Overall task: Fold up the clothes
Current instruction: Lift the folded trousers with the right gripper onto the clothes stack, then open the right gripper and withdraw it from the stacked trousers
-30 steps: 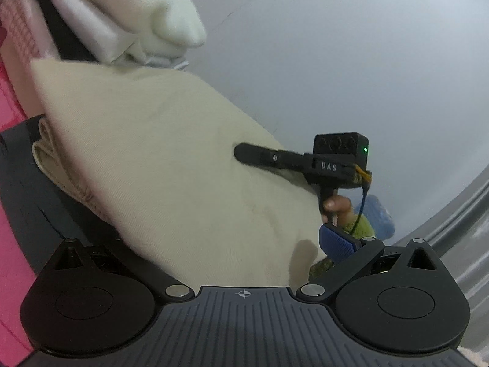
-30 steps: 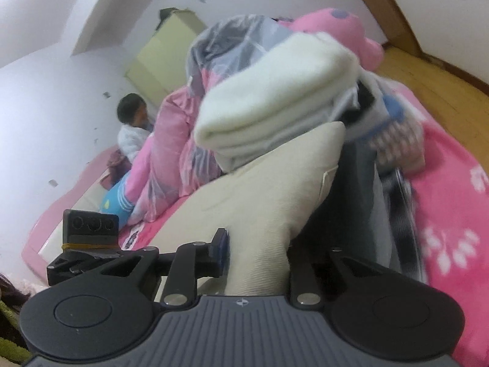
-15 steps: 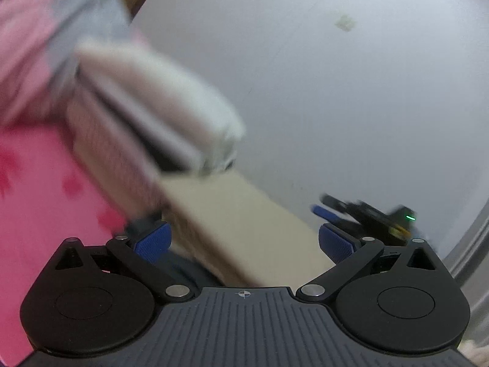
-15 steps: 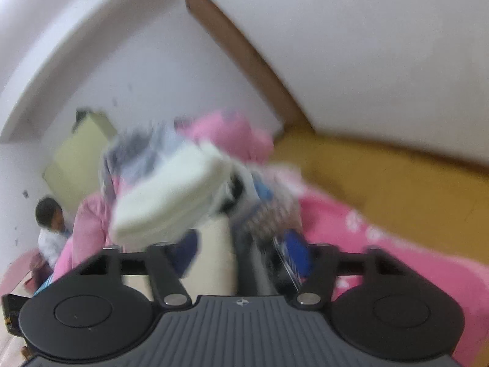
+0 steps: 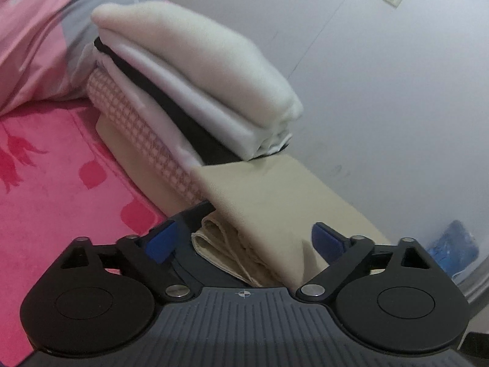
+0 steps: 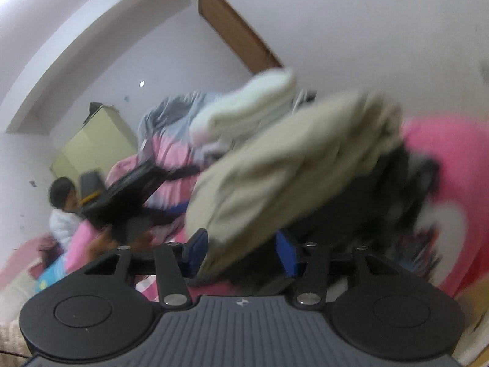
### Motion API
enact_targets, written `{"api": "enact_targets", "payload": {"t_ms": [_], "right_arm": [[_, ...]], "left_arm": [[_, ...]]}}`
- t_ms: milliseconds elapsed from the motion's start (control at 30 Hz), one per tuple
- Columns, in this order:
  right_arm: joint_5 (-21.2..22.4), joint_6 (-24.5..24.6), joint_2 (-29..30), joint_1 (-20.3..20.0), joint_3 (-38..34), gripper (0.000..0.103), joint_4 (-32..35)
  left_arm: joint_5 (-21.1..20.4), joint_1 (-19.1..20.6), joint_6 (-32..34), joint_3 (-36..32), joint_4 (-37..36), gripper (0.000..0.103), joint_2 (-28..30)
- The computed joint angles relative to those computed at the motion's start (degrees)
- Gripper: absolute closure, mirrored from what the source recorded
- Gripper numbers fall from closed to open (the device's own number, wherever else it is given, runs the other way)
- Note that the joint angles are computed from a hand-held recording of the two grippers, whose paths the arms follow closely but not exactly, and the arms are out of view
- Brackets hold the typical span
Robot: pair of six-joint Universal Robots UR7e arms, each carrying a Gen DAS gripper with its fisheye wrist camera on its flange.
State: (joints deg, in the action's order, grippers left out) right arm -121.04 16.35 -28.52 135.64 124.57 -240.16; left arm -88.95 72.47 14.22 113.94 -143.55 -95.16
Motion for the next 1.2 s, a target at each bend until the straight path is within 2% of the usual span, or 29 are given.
{"api": "enact_targets", "payload": {"t_ms": [33, 133, 267, 333, 367, 400, 467, 533, 600, 733, 867, 933, 1033, 1167, 1200], "right_arm": [[0.7, -0.4, 0.6, -0.4, -0.8, 0.072, -0.3], [0.8, -1.9, 1.7, -0.3, -3.5, 0.077, 0.2], [1.8, -2.0, 3.0, 0.0, -5.4, 0.08, -0.6], [2.1, -1.3, 3.7, -0.6, -5.2, 0.081, -1.2], [2.3, -1.0, 4.0, -0.9, -5.1, 0.081, -1.5], [2.6, 0.0, 4.3, -1.1, -4.6, 0.081, -2.0], [3.0, 3.0, 4.6, -1.3, -3.3, 0.079, -3.3], [-0.2, 4.0, 4.7, 0.6, -3.0, 0.076, -4.0], [-4.5, 4.2, 4.6, 3.0, -3.0, 0.072, -3.9], [-13.2, 7.0, 3.0, 8.4, -2.2, 0.06, -0.3], [-20.2, 14.4, 0.7, 13.7, -2.0, 0.051, 10.6], [-22.9, 19.6, -0.5, 16.1, -2.4, 0.03, 19.5], [-25.1, 25.7, -1.0, 19.0, -4.2, 0.026, 32.0], [-29.2, 34.4, -1.4, 23.0, -8.2, 0.019, 52.2], [-30.0, 36.2, -1.2, 23.9, -9.5, 0.014, 56.8]], "left_arm": [[0.6, -0.1, -0.1, 0.0, -0.3, 0.021, 0.4], [1.4, -0.3, -1.0, -0.6, -0.5, 0.027, 0.9], [1.7, -0.2, 0.2, -1.3, -1.9, 0.028, 1.6], [3.0, -0.1, 0.0, -1.3, -2.4, 0.027, 2.3], [3.3, 0.3, 0.0, -1.4, -2.6, 0.023, 2.8], [3.5, 0.6, -0.3, -1.3, -2.6, 0.019, 2.9], [3.5, 1.1, -1.4, -1.1, -2.5, 0.016, 2.2], [3.7, 1.2, -1.7, -0.6, -2.5, 0.013, 0.2], [4.0, 1.1, -1.6, 0.1, -2.2, 0.005, -2.3], [3.8, -0.6, 1.2, 2.2, 3.0, 0.0, -11.3], [4.7, -3.8, 3.1, 4.3, 12.7, 0.0, -22.4], [6.5, -6.3, 2.7, 5.2, 18.7, 0.0, -28.0], [10.6, -10.8, 1.9, 7.1, 26.2, 0.0, -36.0], [16.7, -18.9, -1.2, 9.0, 36.3, 0.0, -46.7], [17.0, -19.9, -2.2, 9.1, 38.1, 0.0, -48.4]]}}
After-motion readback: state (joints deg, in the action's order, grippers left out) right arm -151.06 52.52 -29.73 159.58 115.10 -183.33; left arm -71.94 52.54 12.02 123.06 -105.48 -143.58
